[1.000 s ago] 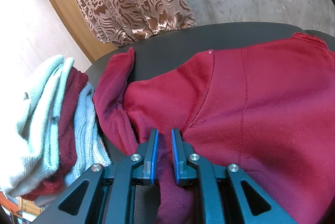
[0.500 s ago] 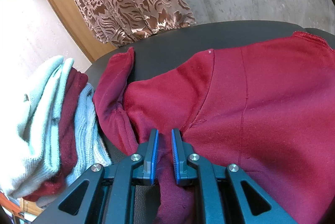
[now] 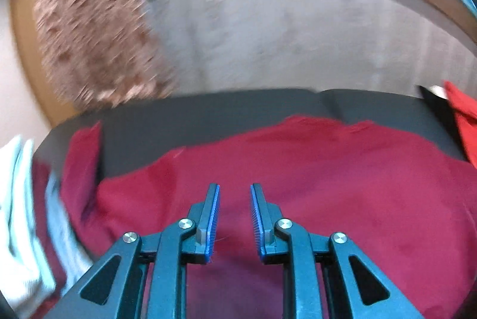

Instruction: Fold clothes

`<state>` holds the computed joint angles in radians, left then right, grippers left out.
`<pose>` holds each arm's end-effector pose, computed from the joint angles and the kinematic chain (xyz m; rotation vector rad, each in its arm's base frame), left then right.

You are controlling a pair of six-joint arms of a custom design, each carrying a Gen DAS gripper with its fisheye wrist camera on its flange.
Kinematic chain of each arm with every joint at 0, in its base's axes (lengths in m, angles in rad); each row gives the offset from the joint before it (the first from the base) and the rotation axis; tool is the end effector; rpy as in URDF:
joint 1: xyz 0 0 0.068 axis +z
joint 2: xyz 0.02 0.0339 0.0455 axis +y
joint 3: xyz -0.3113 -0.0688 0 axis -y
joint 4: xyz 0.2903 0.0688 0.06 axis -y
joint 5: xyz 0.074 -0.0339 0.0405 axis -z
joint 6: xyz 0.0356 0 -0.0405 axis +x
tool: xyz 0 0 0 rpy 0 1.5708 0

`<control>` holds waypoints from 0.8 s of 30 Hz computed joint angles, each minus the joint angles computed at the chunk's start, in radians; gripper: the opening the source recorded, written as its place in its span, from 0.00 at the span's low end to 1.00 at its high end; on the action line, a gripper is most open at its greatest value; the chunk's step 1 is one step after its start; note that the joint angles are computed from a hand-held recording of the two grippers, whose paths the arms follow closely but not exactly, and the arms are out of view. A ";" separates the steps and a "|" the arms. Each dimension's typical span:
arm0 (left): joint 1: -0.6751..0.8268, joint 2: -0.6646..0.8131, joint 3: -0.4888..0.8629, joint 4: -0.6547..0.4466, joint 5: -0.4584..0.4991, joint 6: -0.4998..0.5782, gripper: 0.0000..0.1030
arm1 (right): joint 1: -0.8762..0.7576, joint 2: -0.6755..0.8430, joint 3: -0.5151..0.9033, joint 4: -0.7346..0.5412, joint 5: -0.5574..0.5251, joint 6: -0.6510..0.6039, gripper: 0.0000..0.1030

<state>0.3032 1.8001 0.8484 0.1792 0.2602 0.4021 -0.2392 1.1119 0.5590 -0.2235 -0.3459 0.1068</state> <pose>0.3709 0.1064 0.1394 0.2413 2.2990 0.0528 0.2335 -0.0445 0.2159 0.2307 2.3026 0.3383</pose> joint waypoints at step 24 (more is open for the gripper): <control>-0.079 0.462 0.540 -0.162 -0.050 -0.259 0.26 | 0.456 1.102 0.887 0.093 0.400 -0.017 1.00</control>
<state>0.2247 2.2621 1.3887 0.0167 0.2100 0.1428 0.2172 2.2144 1.4462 -0.1309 0.0539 0.0897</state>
